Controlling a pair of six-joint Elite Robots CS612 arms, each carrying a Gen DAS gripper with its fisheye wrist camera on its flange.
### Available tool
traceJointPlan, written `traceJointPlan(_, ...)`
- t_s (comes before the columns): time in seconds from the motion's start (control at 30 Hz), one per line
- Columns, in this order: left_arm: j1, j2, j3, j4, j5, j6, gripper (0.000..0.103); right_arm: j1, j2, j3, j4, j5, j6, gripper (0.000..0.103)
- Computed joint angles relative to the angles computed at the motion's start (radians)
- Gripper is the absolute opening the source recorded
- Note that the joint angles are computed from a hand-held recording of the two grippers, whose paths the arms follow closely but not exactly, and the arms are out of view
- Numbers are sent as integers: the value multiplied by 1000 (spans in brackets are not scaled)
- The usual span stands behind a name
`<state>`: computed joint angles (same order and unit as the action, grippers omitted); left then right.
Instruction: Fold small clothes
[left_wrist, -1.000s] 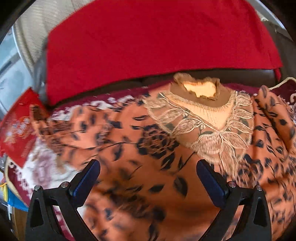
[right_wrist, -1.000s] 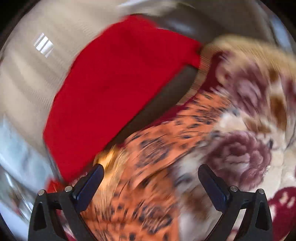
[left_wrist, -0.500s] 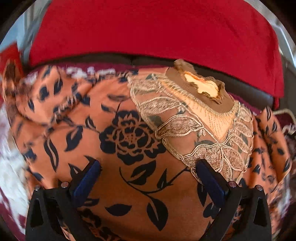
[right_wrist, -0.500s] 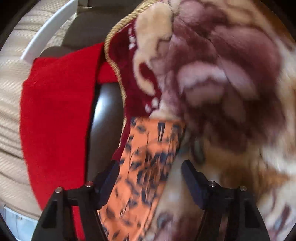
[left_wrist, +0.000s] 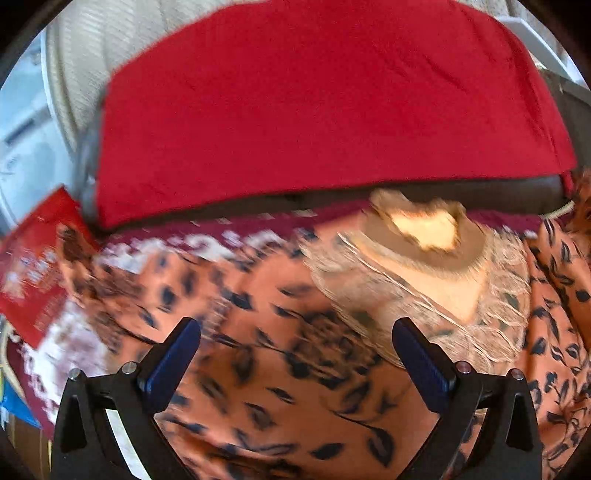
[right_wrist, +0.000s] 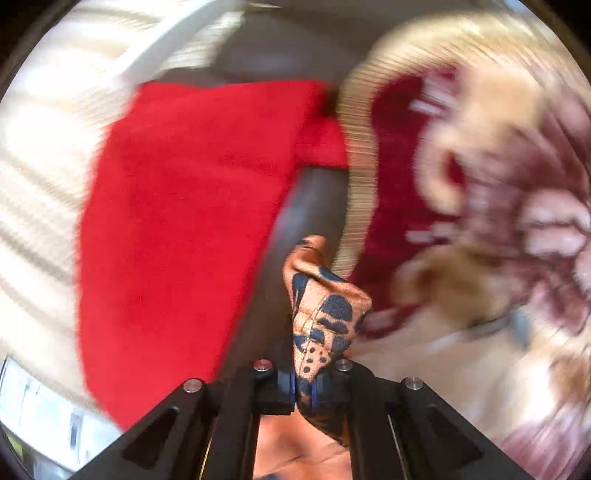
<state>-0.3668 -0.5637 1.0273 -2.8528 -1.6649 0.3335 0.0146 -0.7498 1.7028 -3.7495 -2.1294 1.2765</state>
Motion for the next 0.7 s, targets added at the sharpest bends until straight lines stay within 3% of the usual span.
traceJointPlan(0.17,30,31,-80,21,79,-87,103,79,17,-157,-65,62,-230,5)
traceJointPlan(0.3,58,63,-147,44,164,-152,103,122,82,-323,-11,175,-290,5)
traceJointPlan(0.4,82,87,-202,85,193,-209,103,142,160,-483,103,258,-295,5)
traceJointPlan(0.5,102,110,-258,134,210,-264,103,152,257,-656,222,343,-245,5)
traceJointPlan(0.63,123,124,-291,169,187,-325,103,163,381,-893,467,475,-220,9)
traceJointPlan(0.7,129,134,-312,186,177,-337,103,164,427,-995,628,549,-202,27)
